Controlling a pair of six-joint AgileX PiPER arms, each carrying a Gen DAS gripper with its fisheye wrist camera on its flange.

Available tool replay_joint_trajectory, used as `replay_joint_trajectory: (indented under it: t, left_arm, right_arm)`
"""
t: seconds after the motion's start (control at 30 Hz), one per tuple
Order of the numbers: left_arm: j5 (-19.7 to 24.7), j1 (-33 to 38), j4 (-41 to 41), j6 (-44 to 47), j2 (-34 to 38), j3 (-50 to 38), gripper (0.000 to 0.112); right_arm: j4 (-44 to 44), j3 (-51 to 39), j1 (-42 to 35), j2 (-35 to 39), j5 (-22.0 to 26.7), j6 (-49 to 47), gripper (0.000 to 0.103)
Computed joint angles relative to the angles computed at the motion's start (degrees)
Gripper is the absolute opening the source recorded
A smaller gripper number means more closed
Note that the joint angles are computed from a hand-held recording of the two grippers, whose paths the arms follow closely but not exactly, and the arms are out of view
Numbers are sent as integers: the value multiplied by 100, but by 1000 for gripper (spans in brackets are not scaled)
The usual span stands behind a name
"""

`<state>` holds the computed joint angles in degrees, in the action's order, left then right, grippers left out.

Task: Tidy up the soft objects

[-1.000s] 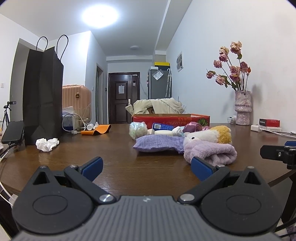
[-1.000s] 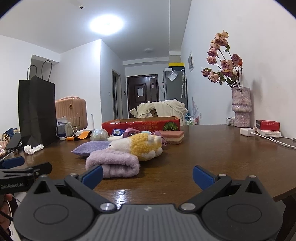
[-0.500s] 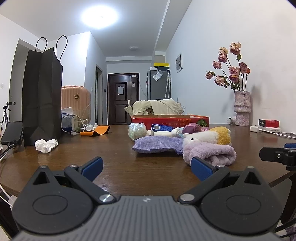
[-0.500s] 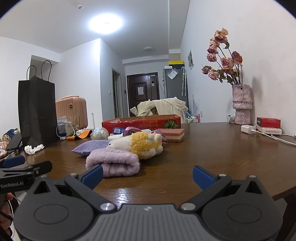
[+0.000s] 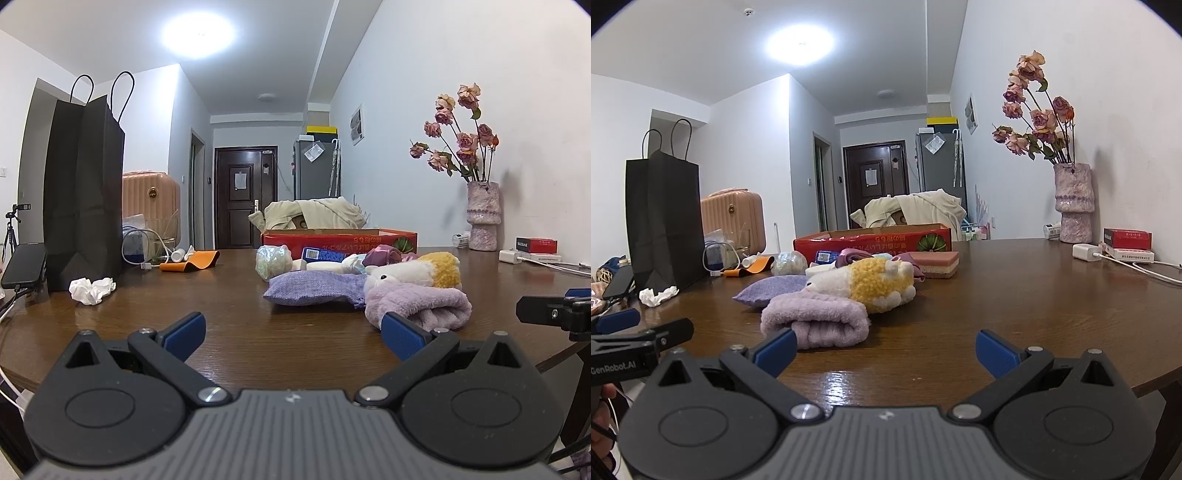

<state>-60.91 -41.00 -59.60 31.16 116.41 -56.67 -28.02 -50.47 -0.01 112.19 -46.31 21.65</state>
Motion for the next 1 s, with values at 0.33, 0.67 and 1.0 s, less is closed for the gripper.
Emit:
replay_joint_trajectory:
  t: [0.33,0.67,1.0]
  left_arm:
    - [12,15,18,-11,11,0,103]
    - [15,7,5,-20,38,-4,103]
    - [450,286,7,109,-119,-236,103]
  right_arm:
    - [-34,-19,-1,16,16,28,103]
    - [-71,-70,17,56,68,70,103]
    - [-1103,-832,-41,142,422,1279,103]
